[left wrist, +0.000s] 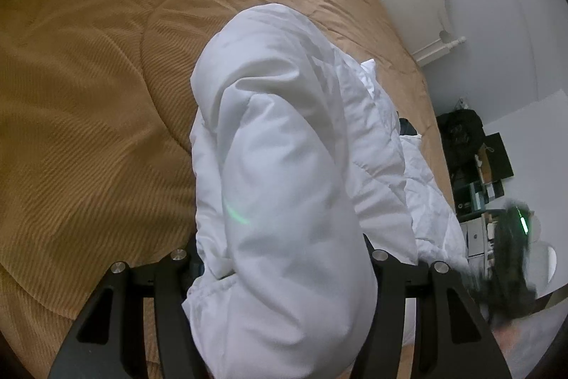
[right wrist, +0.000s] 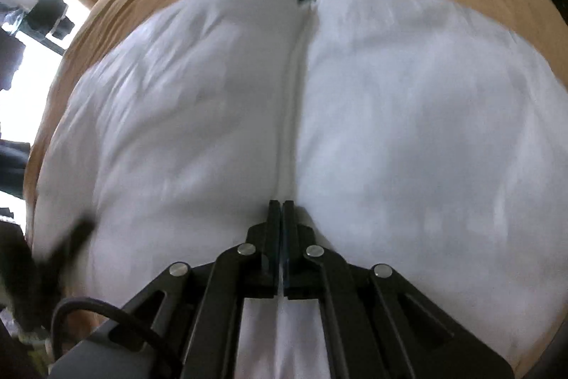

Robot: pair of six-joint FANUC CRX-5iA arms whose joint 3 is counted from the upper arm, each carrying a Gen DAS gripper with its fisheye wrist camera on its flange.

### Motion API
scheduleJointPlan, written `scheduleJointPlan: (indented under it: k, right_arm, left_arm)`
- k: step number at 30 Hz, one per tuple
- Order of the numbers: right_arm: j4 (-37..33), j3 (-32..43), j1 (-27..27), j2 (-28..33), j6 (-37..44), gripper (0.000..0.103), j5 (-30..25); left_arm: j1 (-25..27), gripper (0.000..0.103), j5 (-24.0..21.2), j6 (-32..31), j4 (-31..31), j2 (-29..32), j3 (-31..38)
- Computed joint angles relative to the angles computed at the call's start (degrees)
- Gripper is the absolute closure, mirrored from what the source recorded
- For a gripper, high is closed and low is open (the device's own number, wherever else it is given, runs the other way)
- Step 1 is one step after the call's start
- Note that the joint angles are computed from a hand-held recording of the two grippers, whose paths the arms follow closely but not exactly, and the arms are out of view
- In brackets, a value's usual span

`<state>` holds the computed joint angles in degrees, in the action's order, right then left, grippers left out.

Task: Fold large clothes

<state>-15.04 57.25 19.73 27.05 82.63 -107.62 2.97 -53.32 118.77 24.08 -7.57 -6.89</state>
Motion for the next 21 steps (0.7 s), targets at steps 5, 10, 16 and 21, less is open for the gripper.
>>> scheduleJointPlan:
  k: [5,10,16,21]
  right_arm:
    - [-5.0,-7.5,-2.1,-7.2,-0.3,0.100,-3.4]
    - [-4.5,-17.2,-2.5,-9.1,2.0,0.103,3.1]
    - [-5.6,-13.8,-3.6,-8.0,-0.7,0.103,-0.7]
    - [-3.3,-1.4,-2.8,-0.7,-0.3,0.103,-0.7]
  left_arm:
    - [-0.3,0.046,-0.4,0.4,-0.3,0.3,0.6]
    - [-1.4,0.046,-1.3,-1.3,-1.8,1.1,3.1]
    - [-1.8,0.048,-2.3,-1.8,-4.8,1.5,6.2]
    - [-2.3,0.048,-3.0,-1.4,-5.9,2.1,7.2]
